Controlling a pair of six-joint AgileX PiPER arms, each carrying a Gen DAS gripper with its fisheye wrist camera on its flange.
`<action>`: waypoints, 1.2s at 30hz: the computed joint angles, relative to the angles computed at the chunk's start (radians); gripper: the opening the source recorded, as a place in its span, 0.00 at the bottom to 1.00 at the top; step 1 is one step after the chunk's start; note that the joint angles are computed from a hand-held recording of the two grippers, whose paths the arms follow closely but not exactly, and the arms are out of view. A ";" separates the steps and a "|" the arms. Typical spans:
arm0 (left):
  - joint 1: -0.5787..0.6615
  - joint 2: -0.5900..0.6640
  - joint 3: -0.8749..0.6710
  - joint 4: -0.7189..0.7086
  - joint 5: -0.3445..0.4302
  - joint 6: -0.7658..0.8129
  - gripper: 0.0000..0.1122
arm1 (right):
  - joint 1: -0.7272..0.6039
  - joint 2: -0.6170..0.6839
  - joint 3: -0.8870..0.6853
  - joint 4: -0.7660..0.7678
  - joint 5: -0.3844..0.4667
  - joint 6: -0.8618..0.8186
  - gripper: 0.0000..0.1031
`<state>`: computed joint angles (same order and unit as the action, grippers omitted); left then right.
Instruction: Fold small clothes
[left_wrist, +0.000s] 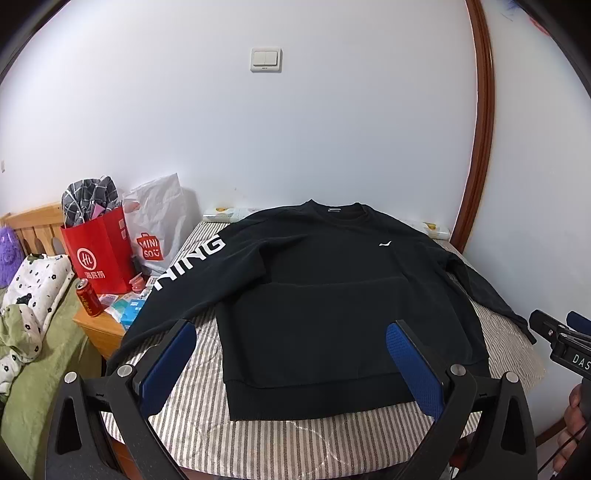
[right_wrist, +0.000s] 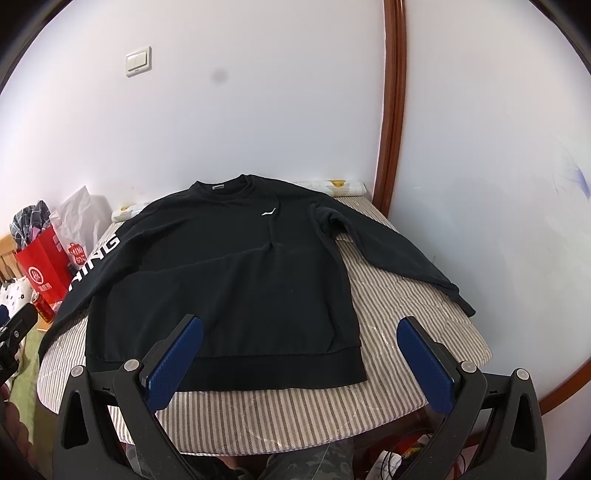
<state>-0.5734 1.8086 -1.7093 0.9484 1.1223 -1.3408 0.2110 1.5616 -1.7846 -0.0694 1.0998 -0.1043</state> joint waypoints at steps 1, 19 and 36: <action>0.000 0.001 -0.002 0.001 0.001 0.000 0.92 | 0.001 -0.001 0.001 0.000 -0.002 0.000 1.00; 0.003 -0.020 0.027 0.010 -0.005 -0.027 0.92 | 0.013 -0.003 -0.007 -0.004 0.008 0.006 1.00; 0.059 -0.023 0.019 -0.036 -0.044 0.007 0.92 | 0.016 0.033 -0.055 -0.023 0.021 0.001 1.00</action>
<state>-0.5139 1.7861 -1.6901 0.9128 1.0783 -1.3336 0.2270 1.5947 -1.8392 -0.0923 1.1212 -0.1034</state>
